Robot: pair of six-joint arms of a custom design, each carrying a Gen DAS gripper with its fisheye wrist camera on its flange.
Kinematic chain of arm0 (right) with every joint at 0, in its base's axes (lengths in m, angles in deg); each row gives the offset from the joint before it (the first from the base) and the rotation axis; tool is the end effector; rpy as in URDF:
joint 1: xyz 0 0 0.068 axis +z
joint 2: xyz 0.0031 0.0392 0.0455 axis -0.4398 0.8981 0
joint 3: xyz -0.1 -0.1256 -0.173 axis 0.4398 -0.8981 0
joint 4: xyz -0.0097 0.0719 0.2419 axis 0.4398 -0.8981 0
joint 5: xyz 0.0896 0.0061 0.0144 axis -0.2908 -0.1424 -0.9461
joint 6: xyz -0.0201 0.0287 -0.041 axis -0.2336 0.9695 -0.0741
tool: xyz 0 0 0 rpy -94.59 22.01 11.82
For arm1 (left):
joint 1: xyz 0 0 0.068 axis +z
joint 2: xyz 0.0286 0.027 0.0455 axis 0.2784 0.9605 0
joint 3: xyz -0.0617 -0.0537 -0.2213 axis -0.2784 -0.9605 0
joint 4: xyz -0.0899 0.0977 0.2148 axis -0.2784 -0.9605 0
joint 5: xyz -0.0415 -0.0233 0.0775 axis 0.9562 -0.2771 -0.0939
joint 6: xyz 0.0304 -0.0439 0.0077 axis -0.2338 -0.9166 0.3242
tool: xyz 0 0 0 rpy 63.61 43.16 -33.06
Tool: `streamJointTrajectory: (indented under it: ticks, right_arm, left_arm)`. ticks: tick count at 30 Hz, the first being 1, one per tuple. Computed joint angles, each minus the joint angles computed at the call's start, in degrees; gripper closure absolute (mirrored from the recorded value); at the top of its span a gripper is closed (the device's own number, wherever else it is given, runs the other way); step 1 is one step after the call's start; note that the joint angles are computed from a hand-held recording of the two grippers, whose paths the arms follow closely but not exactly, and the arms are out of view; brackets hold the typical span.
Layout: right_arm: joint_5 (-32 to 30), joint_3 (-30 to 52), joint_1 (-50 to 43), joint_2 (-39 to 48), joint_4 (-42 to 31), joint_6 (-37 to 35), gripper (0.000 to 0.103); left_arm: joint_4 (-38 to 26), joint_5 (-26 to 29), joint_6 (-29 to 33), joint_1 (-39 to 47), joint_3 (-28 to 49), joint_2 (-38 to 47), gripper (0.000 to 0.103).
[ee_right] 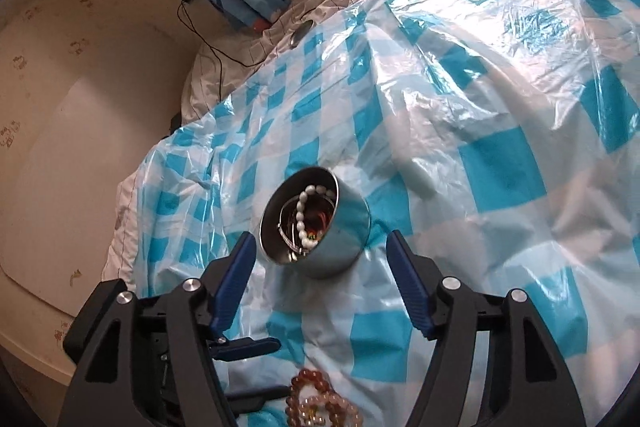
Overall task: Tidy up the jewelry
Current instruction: 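Grasp the pale bead bracelet with the left gripper while the right grasps the amber bead bracelet, then carry both bracelets over the tin and open both grippers to drop them inside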
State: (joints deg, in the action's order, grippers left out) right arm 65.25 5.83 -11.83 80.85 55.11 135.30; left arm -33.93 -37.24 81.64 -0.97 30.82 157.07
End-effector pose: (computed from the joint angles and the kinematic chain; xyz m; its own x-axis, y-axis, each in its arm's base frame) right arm 0.1442 0.0439 0.2014 -0.6947 0.5859 -0.4174 0.2004 0.7149 0.6699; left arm 0.2242 -0.0899 0.1988 -0.4505 0.7100 -0.5413 0.8921 0.3813 -0.2424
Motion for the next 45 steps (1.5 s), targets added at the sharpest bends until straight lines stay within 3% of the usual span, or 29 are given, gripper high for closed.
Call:
streamJointTrajectory:
  ticks: [7, 9, 10, 11, 16, 21, 25, 28, 29, 34, 39, 42, 45]
  right_arm:
    - [2.82, 0.13, 3.21, -2.87, -4.27, -0.15, 0.037]
    - [2.72, -0.01, 2.85, -3.78, -4.98, -0.34, 0.037]
    - [2.71, -0.11, 2.69, -4.16, -5.26, -0.46, 0.035]
    - [2.69, -0.15, 2.55, -4.47, -5.54, -0.52, 0.034]
    - [1.95, -0.23, 1.91, -5.52, -7.11, -1.6, 0.034]
    - [0.98, -0.05, 3.87, -3.79, -7.09, -3.4, 0.034]
    - [2.09, 2.32, 14.23, 5.94, -4.13, -7.28, 0.034]
    - [6.48, 5.48, 24.8, 15.06, -2.0, -9.63, 0.035]
    - [7.87, 6.17, 26.84, 16.85, -1.93, -10.01, 0.04]
    - [14.8, 10.64, 35.07, 25.71, -6.07, -11.97, 0.09]
    - [21.62, 12.21, 41.37, 31.45, -8.49, -12.44, 0.09]
    - [20.68, 10.1, 40.09, 28.43, -7.38, -12.11, 0.091]
    - [15.78, 6.76, 35.78, 21.48, -5.54, -11.9, 0.091]
  left_arm:
    - [5.53, -5.85, -1.55, -9.03, -7.45, -4.66, 0.063]
    - [6.78, -7.38, -2.07, -10.04, -8.3, -4.59, 0.08]
    - [6.46, -7.84, -1.79, -10.43, -8.08, -4.31, 0.097]
    - [6.5, -8.37, -1.63, -10.64, -8.29, -4.92, 0.096]
    - [1.64, -2.38, 0.88, -4.76, -3.86, -2.71, 0.096]
    - [-2.51, 6.59, -1.37, 8.17, 7.88, 5.44, 0.096]
    - [-1.64, 8.22, -5.4, 14.16, 13.68, 10.76, 0.096]
    - [-1.52, 8.06, -6.51, 16.27, 14.84, 12.07, 0.096]
    - [-1.59, 8.02, -6.44, 16.63, 15.11, 12.35, 0.096]
    - [-2.1, 8.42, -5.25, 17.68, 15.64, 13.12, 0.096]
    - [-3.03, 8.76, -4.19, 18.79, 15.75, 12.93, 0.096]
    - [-2.85, 8.52, -4.51, 18.68, 15.89, 13.09, 0.096]
    - [-2.77, 8.45, -5.19, 18.89, 16.19, 13.1, 0.096]
